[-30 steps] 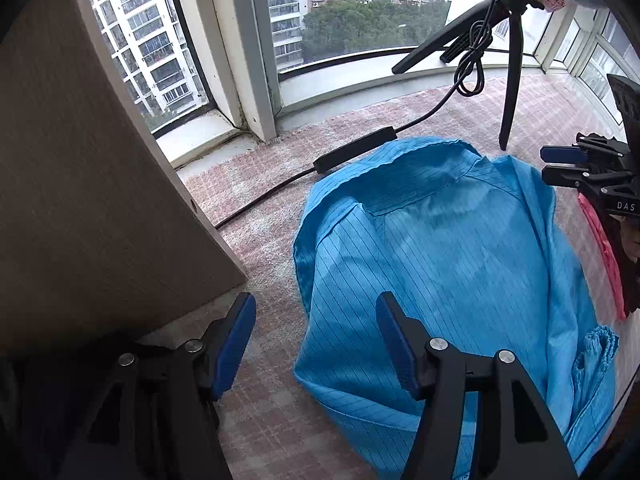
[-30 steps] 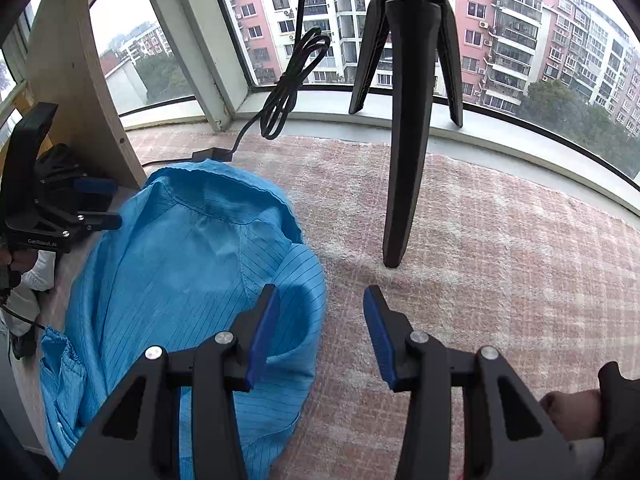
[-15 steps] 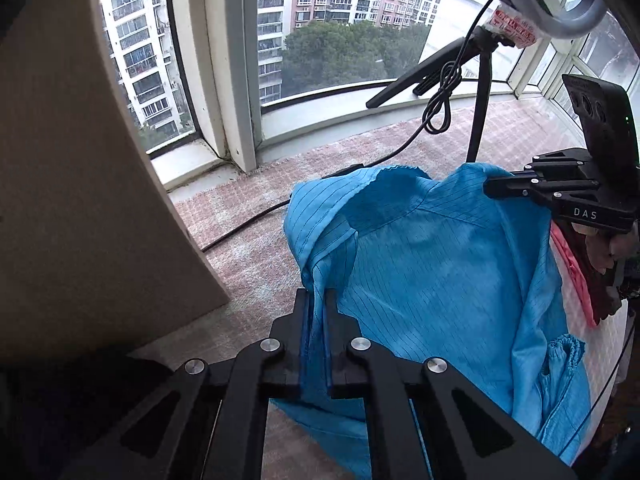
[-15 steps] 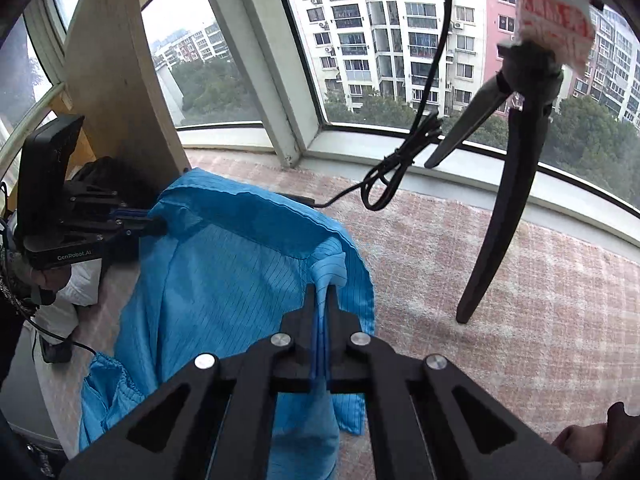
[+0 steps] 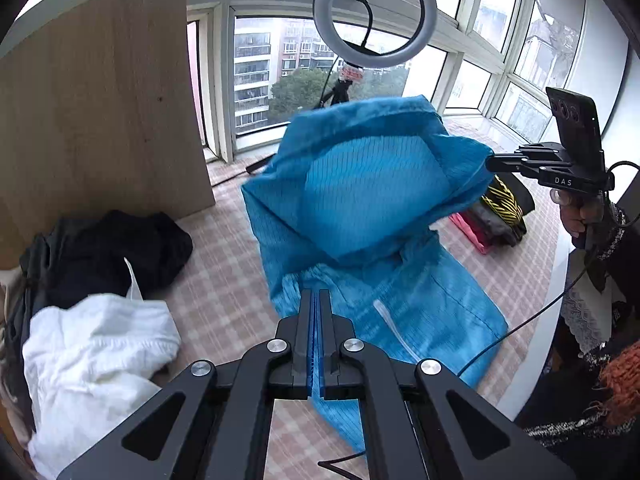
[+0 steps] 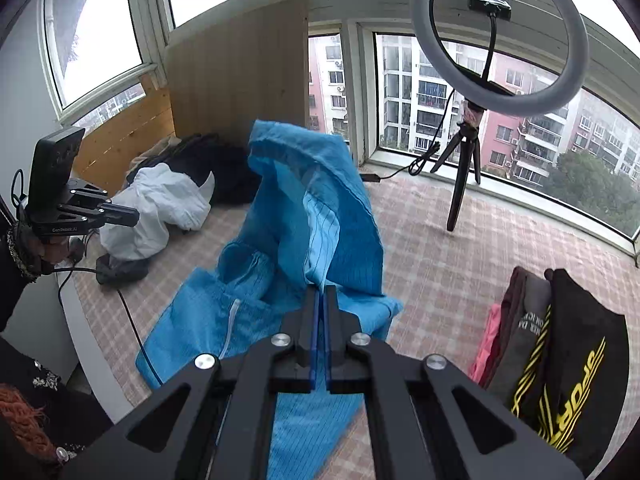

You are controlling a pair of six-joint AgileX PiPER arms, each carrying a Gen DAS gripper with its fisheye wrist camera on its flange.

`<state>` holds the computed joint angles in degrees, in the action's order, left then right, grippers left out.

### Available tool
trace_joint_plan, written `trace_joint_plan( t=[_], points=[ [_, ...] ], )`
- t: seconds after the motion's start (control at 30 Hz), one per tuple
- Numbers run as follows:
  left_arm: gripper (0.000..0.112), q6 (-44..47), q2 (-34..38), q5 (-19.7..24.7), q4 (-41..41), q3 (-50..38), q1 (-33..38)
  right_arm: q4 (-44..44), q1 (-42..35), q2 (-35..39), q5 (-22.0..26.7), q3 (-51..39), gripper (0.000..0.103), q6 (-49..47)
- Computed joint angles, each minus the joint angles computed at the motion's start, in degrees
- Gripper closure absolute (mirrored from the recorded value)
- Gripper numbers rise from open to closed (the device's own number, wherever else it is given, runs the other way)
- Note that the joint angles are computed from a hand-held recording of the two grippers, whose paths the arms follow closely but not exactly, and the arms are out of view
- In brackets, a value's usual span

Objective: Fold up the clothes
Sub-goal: 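Lift the collar with both tools and fold it over the hem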

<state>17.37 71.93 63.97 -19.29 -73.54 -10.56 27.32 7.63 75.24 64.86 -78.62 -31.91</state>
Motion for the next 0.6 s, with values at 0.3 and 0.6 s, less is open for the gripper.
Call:
trace_joint_plan(
  t=[0.3, 0.6],
  points=[
    [0.093, -14.44, 3.1, -3.66, 18.05, 2.32, -14.93, -3.37, 2.18, -7.81, -6.49, 16.92, 0.101, 1.05],
    [0.046, -1.19, 30.67, 0.9, 11.69, -30.35, -4.08, -10.25, 5.07, -10.23, -8.03, 22.68, 0.102, 3.68]
  ],
)
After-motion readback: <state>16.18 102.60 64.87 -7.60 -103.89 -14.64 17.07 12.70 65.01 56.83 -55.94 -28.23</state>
